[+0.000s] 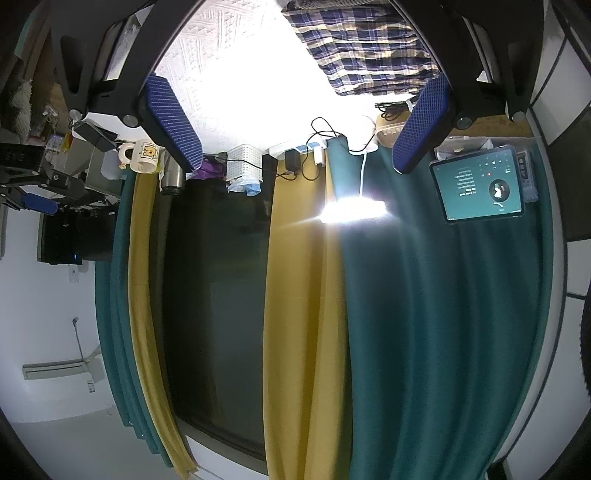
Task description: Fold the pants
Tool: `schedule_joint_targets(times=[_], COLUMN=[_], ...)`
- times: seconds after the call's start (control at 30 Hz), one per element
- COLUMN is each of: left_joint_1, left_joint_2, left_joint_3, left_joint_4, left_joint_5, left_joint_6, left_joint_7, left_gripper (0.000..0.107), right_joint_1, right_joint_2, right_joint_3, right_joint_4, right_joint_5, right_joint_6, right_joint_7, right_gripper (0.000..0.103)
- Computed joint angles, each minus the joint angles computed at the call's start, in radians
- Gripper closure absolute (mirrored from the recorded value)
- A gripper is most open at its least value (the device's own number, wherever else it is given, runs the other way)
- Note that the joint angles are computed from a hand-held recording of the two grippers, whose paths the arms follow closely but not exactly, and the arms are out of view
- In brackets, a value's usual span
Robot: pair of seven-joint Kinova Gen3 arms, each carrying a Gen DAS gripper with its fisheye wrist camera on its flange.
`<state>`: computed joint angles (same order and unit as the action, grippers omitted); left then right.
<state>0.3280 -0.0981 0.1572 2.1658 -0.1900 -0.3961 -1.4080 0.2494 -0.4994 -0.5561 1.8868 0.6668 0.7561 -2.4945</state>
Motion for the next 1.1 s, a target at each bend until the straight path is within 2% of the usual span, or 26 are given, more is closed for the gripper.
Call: schedule_joint_targets(times=[0.33, 0.63, 1.1], left_joint_1=[-0.006, 0.003, 0.000], left_joint_2=[0.002, 0.000, 0.002], left_joint_3=[0.021, 0.009, 0.022], left_joint_4=[-0.003, -0.004, -0.004], left_joint_5=[0.065, 0.044, 0.082], left_joint_6=[0.009, 0.012, 0.018], left_joint_7=[-0.062, -0.039, -0.072], left_gripper=[0.006, 0.006, 0.006], right_joint_1=[0.008, 0.003, -0.006], right_joint_2=[-0.003, 0.000, 0.005], right_joint_3=[-0.004, -0.001, 0.002], right_joint_4=[0.008, 0.007, 0.008], right_joint_5=[-0.003, -0.009, 0.002], right_joint_6=[0.003, 0.014, 0.016], right_joint_7=[-0.009, -0.005, -0.013], right_gripper=[0.000, 0.000, 0.000])
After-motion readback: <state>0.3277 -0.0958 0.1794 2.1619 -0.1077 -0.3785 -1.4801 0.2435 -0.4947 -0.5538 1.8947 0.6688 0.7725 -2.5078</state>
